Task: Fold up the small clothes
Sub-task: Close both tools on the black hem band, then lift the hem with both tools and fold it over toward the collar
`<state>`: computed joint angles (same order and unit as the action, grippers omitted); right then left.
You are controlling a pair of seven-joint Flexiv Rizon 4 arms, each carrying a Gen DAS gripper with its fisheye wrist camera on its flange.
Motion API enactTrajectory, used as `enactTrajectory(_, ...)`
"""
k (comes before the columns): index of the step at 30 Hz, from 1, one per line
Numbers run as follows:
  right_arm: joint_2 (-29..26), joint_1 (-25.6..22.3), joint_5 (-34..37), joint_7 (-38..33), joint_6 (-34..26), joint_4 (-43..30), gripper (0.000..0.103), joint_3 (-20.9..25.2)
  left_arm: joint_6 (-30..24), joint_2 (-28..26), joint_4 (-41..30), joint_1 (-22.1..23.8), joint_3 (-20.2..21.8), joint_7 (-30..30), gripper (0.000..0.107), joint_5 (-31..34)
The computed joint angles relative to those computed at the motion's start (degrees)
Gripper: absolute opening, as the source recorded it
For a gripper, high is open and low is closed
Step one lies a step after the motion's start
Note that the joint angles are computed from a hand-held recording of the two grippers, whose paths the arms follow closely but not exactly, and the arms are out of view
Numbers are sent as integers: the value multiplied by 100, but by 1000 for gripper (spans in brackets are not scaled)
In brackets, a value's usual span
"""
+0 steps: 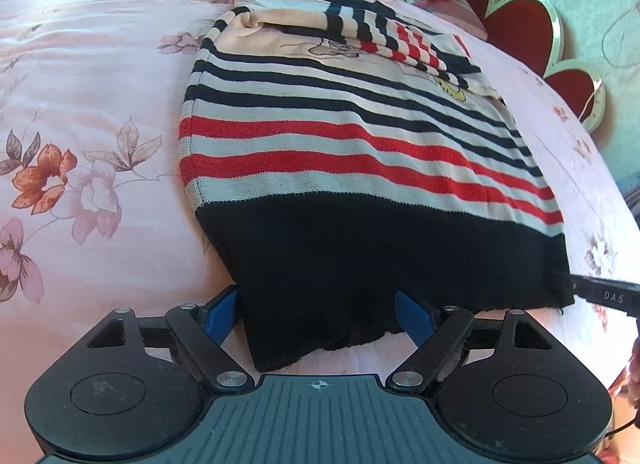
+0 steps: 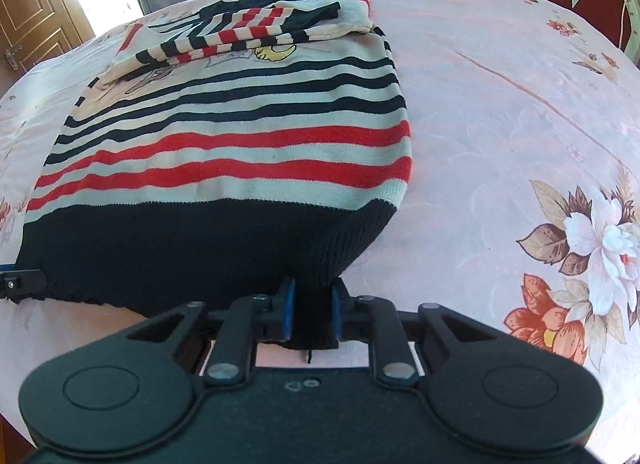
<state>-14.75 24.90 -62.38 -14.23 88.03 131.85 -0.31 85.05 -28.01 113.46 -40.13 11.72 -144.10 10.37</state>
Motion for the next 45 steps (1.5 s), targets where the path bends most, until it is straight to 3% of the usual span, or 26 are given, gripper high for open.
enactTrajectory(1, -11, -29, 157, -88, -51, -19, 16, 85, 86, -9, 33, -1, 25, -77, 63, -15)
enactTrajectory(3, -32, -74, 467, -292, -63, -43, 14, 202, 419, 18, 253, 385, -357, 26, 26, -246)
enactTrajectory(5, -43, -83, 808, -472, -41, -40, 14, 272, 767, 19, 505, 972, -1005, 337, 20, -580)
enactTrajectory(7, -53, -60, 1133, -600, 14, -29, 13, 305, 1110, -32, 648, 1203, -1280, 476, 17, -747)
enactTrajectory(8, -57, -58, 1330, -677, 55, -25, 12, 336, 1286, -53, 719, 1385, -1484, 542, 10, -822)
enactTrajectory(10, -60, -82, 1725, -820, 235, -20, 12, 411, 1631, -88, 815, 1679, -1804, 635, 10, -937)
enactTrajectory(16, -41, 106, 2329, -1106, 708, -243, 11, 229, 2171, -140, 557, 2130, -2129, 1085, 10, -1197)
enactTrajectory(19, -191, 316, 2487, -1242, 945, -596, 11, -70, 2248, -281, 216, 2303, -2200, 1371, 10, -1391)
enactTrajectory(21, -426, 273, 2602, -1451, 1063, -987, 11, -77, 2196, -406, -134, 2180, -1977, 1641, 10, -1619)
enactTrajectory(24, -929, -125, 2762, -1816, 1048, -1801, 11, 313, 2078, -660, -710, 2267, -1944, 1989, 10, -1891)
enactTrajectory(29, -1891, -453, 3008, -2320, 745, -3395, 11, 682, 1530, -1347, -2118, 2036, -1402, 2636, 10, -2466)
enactTrajectory(34, -3120, -869, 3272, -3076, -151, -5404, 11, 1432, 646, -2335, -3827, 1818, -686, 2736, 10, -2890)
enactTrajectory(40, -4642, -829, 3767, -3825, -1567, -7960, 11, 1988, -837, -3585, -5996, 1735, 302, 1963, 10, -2777)
enactTrajectory(45, -5740, -503, 4034, -4425, -2837, -9957, 12, 2113, -2108, -4226, -7219, 2046, 217, 1639, 11, -2653)
